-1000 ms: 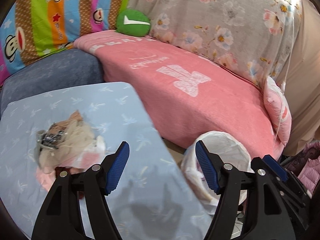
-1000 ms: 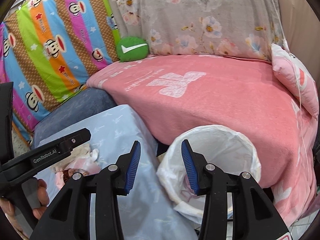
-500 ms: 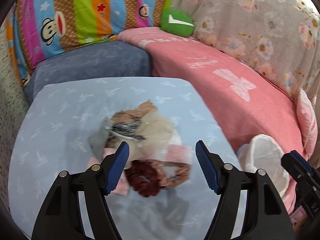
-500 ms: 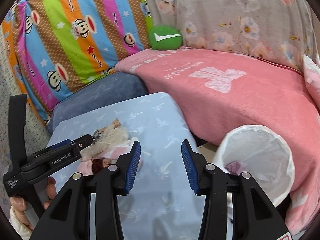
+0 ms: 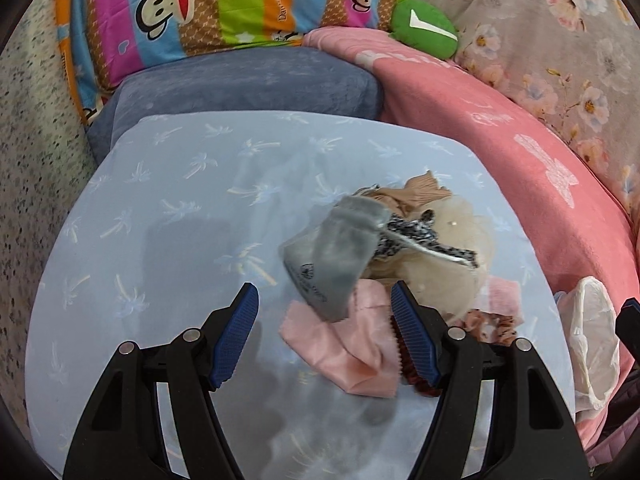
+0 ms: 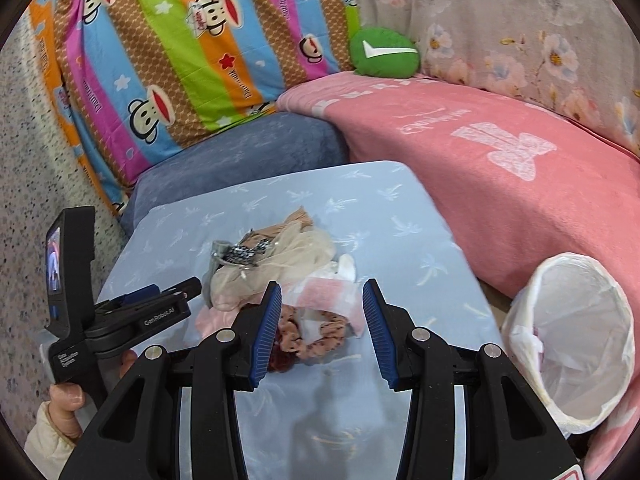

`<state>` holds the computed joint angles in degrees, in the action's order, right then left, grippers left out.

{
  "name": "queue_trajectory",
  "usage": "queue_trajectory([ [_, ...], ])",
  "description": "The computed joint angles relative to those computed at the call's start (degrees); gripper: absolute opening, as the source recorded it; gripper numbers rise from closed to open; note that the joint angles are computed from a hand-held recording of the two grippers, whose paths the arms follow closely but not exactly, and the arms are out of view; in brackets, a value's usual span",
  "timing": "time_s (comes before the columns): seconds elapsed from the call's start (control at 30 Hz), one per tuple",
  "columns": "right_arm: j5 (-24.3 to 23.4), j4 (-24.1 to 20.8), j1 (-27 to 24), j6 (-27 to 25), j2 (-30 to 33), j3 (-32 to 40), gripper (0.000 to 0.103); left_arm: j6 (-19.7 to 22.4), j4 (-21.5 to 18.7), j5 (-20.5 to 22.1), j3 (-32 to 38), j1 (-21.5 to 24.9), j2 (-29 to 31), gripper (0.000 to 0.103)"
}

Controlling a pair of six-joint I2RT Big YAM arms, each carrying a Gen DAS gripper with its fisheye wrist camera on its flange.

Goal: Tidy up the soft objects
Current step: 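Move both open grippers back over the cloth pile on the table, then grasp the grey pouch with the left gripper while the right gripper grasps beige tulle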

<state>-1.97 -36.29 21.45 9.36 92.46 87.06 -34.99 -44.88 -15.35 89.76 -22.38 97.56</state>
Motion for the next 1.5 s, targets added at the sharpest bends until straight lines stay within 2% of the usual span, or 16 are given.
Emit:
queue_trajectory([
  [0.27, -0.14, -1.88, 2.33, -0.05, 4.52, 4.38, 0.042, 0.70, 1.66, 6.14, 0.82, 1.88, 2.07, 0.065],
  [0.33, -0.22, -2.24, 2.73, 0.00, 5.49, 5.37, 0.042, 0.98, 2.09, 7.77, 1.08, 2.29, 2.63, 0.061],
  [0.4, -0.24, -2.61, 3.10, -0.01, 6.32, 6.24, 0.042, 1.24, 2.15, 9.69, 1.44, 2.84, 3.28, 0.053],
  [0.43, -0.19, -2.74, 3.41, 0.14, 6.73, 6.61, 0.042, 1.16, 2.03, 10.68, 1.67, 3.11, 3.62, 0.043],
  [0.47, -0.37, -2.99, 3.54, 0.19, 7.14, 7.03, 0.042, 1.19, 1.68, 12.09, 1.98, 3.54, 4.02, 0.028],
  [0.57, -1.00, -3.72, 4.10, 0.09, 8.38, 8.28, 0.042, -0.08, 2.35, 14.67, 0.97, 4.66, 3.59, 0.008],
  [0.7, -2.14, -4.74, 5.12, -0.11, 10.04, 9.77, 0.042, -0.52, 3.81, 13.80, -1.46, 4.94, 1.47, 0.004],
  [0.87, -4.62, -5.36, 5.91, 1.65, 12.12, 11.13, 0.042, -0.44, 3.50, 11.16, -2.56, 5.09, -0.25, 0.004],
  [1.0, -3.80, -5.44, 6.35, 2.55, 13.99, 12.45, 0.042, -0.43, 4.00, 9.93, -3.89, 5.28, -1.85, 0.004],
  [1.1, -3.74, -6.52, 6.16, 2.42, 15.24, 13.61, 0.026, -0.43, 3.73, 8.79, -3.55, 5.04, -2.20, 0.004],
  [1.17, -4.32, -6.85, 5.93, 2.65, 15.32, 13.64, 0.004, -0.43, 3.61, 8.21, -3.24, 4.69, -2.44, 0.004],
  [1.5, -3.75, -0.38, 2.91, 4.41, 6.91, 8.03, 0.002, 1.08, 3.92, 5.10, -0.98, 1.39, -4.14, 0.004],
])
